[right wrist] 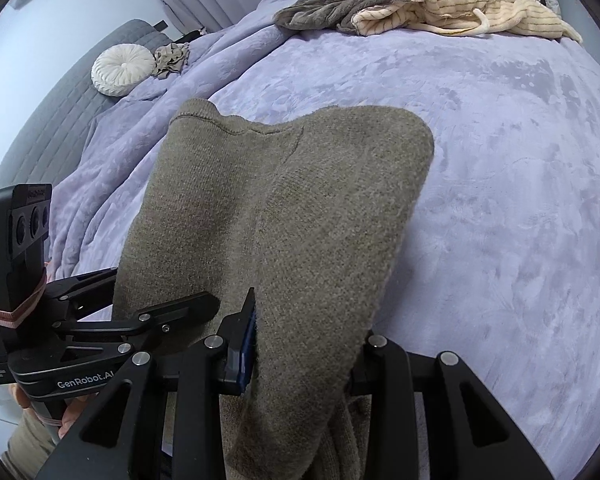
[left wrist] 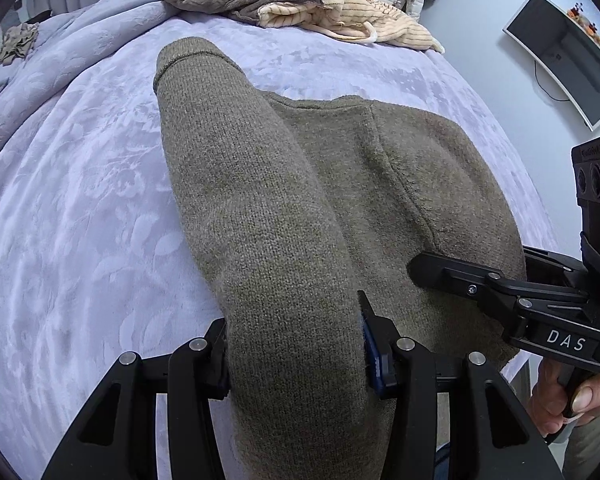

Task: Fold small clothes

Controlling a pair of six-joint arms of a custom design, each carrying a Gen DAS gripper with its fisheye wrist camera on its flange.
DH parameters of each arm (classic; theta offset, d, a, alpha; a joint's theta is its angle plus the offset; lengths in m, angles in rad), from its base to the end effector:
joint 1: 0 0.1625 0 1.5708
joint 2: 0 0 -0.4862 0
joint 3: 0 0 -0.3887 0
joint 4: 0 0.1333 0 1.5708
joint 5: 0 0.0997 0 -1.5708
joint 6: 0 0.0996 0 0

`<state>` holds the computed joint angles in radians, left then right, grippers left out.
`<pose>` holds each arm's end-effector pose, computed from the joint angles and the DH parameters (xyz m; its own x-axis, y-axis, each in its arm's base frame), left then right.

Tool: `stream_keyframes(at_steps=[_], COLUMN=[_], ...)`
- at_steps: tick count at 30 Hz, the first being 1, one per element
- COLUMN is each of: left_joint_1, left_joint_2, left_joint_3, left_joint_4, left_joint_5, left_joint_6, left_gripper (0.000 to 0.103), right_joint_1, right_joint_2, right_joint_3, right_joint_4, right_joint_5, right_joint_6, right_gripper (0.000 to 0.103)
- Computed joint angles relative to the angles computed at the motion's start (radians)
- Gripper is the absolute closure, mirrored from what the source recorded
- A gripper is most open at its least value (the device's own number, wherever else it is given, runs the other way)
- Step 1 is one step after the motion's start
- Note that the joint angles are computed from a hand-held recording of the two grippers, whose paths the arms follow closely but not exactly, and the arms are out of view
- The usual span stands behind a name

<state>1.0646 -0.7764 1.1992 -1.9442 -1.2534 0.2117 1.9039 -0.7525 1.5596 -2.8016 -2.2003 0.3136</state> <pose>-0.2423 -0.7761 0.2443 -0.7033 0.6471 -0.2944 0.6465 0.7544 0.1138 0.3150 -0.6822 0.1816 -0.8939 0.2319 0.3837 -0.0235 0.8304 -0.5566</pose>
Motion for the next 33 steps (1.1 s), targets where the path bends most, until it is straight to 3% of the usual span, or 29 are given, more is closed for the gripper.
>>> stream_keyframes(at_steps=[33], left_joint_1=[0.035], left_joint_2=[-0.147], left_joint_3=[0.196], left_joint_4=[-0.033], left_joint_5=[0.006], left_joint_6=[-0.020], left_gripper=[0.053], right_joint_1=[0.067], right_joint_2=[0.048], right_joint_3=[0.042], right_joint_4=[0.041], right_joint_5=[-0.012], right_joint_6=[0.096], right_gripper=[0.067])
